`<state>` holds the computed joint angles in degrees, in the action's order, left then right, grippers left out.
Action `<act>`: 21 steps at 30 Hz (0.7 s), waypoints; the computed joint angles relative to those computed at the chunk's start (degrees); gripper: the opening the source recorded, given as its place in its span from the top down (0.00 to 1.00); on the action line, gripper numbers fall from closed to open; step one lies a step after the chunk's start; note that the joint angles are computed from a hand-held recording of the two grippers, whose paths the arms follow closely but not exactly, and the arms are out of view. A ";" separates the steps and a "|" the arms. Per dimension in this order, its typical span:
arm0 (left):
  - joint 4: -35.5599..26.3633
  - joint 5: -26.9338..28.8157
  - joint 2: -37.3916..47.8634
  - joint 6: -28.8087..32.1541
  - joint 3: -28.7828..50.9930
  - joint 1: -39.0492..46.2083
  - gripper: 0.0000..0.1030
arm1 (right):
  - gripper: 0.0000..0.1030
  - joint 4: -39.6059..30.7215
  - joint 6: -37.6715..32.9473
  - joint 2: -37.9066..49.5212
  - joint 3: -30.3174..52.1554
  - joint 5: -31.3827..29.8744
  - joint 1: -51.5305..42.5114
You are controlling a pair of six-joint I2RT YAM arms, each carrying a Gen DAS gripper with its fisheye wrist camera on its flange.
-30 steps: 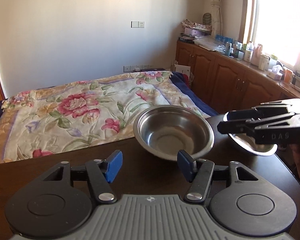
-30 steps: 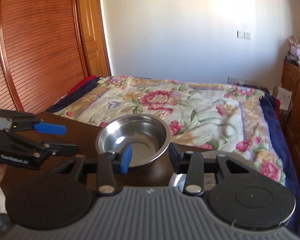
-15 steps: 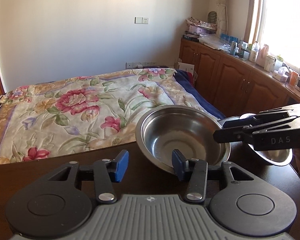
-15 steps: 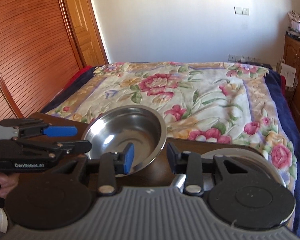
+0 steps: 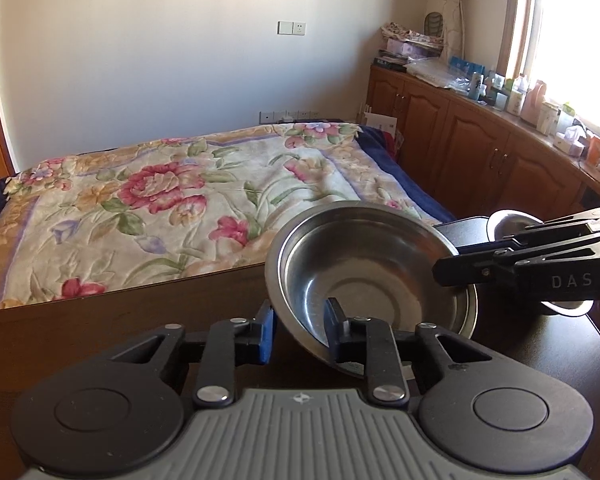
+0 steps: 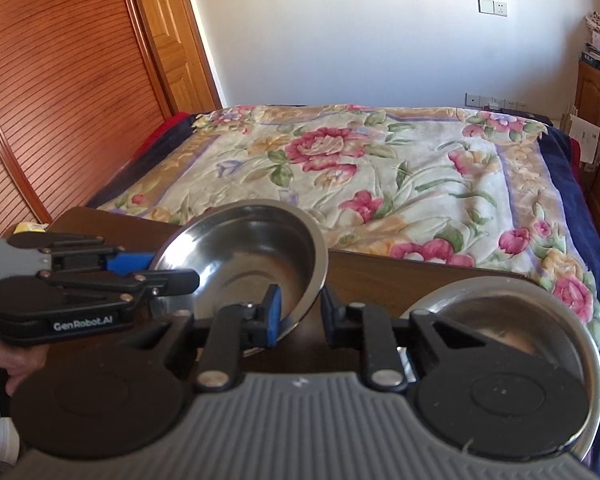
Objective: Organize plates and bowls
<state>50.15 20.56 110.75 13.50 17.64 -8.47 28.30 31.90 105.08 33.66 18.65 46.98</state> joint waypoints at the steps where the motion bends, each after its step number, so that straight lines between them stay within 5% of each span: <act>1: -0.65 0.19 -0.43 0.09 -0.04 0.25 0.75 | 0.80 -0.26 0.59 -0.22 -0.02 -0.03 0.09; 21: -8.28 4.11 -16.66 1.28 -8.13 1.47 0.76 | 0.84 -4.74 4.56 -8.10 -3.37 6.43 5.16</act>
<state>41.87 24.67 94.09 14.77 9.51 -7.00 23.56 36.46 96.98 30.29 25.08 52.14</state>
